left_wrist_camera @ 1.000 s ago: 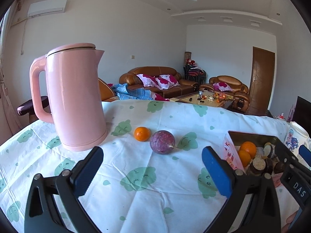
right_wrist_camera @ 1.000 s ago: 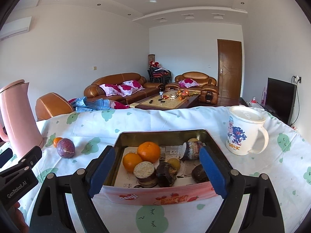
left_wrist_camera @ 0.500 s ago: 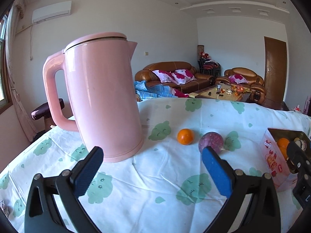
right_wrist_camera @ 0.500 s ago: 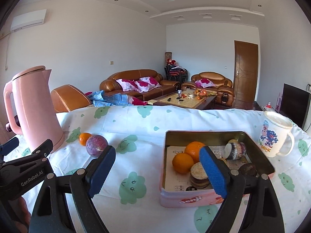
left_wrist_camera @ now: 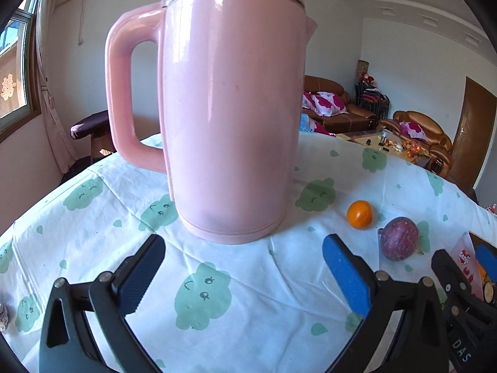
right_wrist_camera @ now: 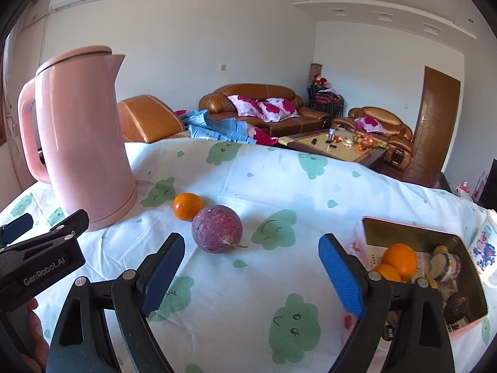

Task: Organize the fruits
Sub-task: 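Close the right gripper around the round purple fruit, then grasp the small tangerine with the left gripper while the right lifts the purple fruit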

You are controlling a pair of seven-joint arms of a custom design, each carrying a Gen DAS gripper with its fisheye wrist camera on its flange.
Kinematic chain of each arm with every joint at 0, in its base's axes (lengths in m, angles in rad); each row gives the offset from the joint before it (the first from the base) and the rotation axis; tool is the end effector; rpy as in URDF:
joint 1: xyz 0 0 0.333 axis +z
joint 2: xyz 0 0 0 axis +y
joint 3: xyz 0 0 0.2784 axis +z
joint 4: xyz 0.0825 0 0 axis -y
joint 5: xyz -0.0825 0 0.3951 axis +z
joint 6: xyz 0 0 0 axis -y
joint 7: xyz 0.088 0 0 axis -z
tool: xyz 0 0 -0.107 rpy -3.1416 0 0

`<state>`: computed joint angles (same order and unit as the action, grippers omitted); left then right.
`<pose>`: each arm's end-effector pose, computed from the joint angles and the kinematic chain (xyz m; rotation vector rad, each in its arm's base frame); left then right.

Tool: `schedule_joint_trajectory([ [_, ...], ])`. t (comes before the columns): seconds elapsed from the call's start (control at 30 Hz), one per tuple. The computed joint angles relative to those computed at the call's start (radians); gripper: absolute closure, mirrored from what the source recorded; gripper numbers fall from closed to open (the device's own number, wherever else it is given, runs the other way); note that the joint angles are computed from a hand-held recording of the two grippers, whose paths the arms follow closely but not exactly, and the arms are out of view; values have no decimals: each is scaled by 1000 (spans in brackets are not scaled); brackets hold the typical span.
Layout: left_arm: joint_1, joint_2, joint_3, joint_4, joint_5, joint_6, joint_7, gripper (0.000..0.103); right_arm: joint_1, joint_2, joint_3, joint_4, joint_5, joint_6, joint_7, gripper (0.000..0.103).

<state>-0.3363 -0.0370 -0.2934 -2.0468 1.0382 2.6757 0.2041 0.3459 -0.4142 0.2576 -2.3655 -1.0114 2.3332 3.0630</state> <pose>0.4637 -0.3722 0.4764 -1.6202 1.7311 -0.9350 0.4060 0.2695 0.4864 -1.4388 1.9129 -1.0828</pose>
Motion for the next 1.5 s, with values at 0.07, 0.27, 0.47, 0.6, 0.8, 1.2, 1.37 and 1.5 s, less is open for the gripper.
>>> schedule_joint_trajectory([
  [0.07,-1,1,-1,3,-1,-15,7,0,-2,37,-31,23,32,45,-39,14],
  [0.27,-9,7,-2,19,11,-79,29,0,-16,155,-86,113,139,104,-160,14],
  [0.47,-14,22,-1,34,-24,-76,92,0,-12,221,-119,160,262,137,-285,22],
  [0.6,-22,39,0,51,-52,-84,138,0,-13,222,-118,159,289,138,-313,47],
  [0.8,-27,59,7,64,-118,-64,220,0,-40,129,-101,62,245,204,-202,48],
  [1.2,-86,214,-4,262,-135,3,393,1,-81,-146,49,-93,-128,-33,207,48],
  [1.37,-111,411,-26,495,-371,-73,654,25,-82,-172,27,-121,-127,-21,250,48],
  [1.5,-164,543,-7,679,-452,-164,768,40,-88,-156,12,-115,-125,8,246,48],
])
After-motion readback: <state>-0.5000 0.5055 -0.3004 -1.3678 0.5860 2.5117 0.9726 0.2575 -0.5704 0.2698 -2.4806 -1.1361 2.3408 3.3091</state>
